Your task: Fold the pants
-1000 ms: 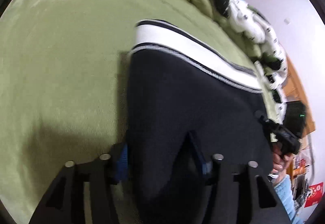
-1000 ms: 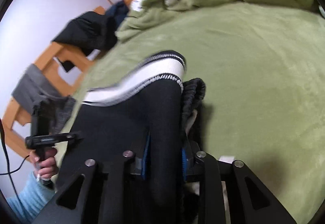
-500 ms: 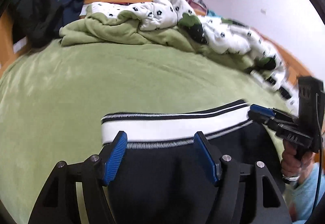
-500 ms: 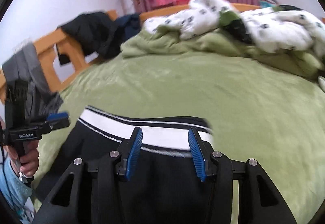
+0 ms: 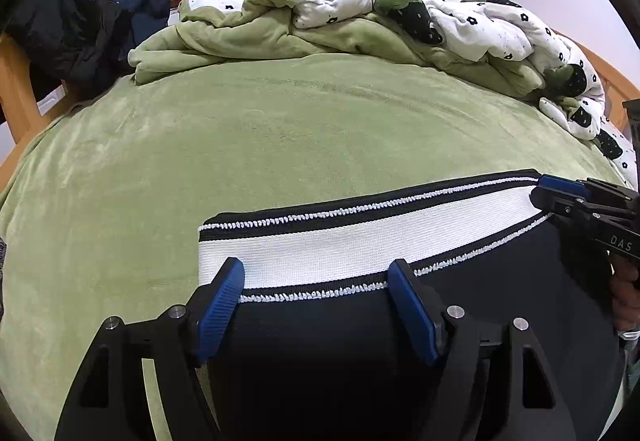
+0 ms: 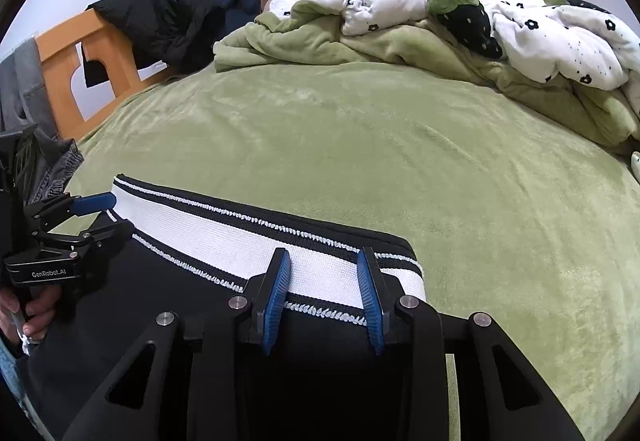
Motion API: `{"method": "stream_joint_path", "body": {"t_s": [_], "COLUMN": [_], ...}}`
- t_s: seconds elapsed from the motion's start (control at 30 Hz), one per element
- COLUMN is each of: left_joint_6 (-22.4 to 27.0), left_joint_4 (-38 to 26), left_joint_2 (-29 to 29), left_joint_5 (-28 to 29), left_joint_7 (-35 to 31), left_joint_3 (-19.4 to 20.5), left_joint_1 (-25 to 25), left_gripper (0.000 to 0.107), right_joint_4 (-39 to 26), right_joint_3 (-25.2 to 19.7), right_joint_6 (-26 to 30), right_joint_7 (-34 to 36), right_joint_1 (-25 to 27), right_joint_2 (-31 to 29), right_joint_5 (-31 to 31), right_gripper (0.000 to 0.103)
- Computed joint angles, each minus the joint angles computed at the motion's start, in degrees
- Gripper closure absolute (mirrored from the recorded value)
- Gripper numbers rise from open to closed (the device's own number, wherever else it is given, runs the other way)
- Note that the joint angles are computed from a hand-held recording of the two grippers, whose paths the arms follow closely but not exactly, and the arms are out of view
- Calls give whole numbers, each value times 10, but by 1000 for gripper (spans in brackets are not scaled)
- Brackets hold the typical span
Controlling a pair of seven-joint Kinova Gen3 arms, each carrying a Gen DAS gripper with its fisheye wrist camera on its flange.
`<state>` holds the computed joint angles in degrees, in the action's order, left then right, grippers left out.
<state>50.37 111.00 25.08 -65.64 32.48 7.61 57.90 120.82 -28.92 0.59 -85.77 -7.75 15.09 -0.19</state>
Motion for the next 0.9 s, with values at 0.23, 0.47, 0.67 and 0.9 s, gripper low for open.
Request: {"method": "stream_joint_path", "body": {"t_s": [0.23, 0.47, 0.67, 0.9], "left_joint_6": [-6, -66, -31, -43], "left_joint_4": [8, 23, 31, 79], "left_joint_2": [-1, -44, -49, -72], "left_joint_5": [-7, 63, 88, 50], "left_joint_7": [19, -48, -22, 141], "left_joint_3": [2, 46, 135, 77], "left_joint_1": [6, -36, -21, 153], "left_gripper": [35, 34, 34, 34], "right_joint_4": [9, 5, 75, 212], "right_joint_3": [18, 120, 237, 423], "right_joint_6": [-6, 53, 132, 148], "right_joint_7": [16, 172, 296, 455], "right_joint_1": [-19, -106, -188, -317], "right_joint_2": [-9, -48, -145, -257], "right_joint_5": [-20, -183, -310, -464], "right_gripper": [69, 69, 66, 66]}}
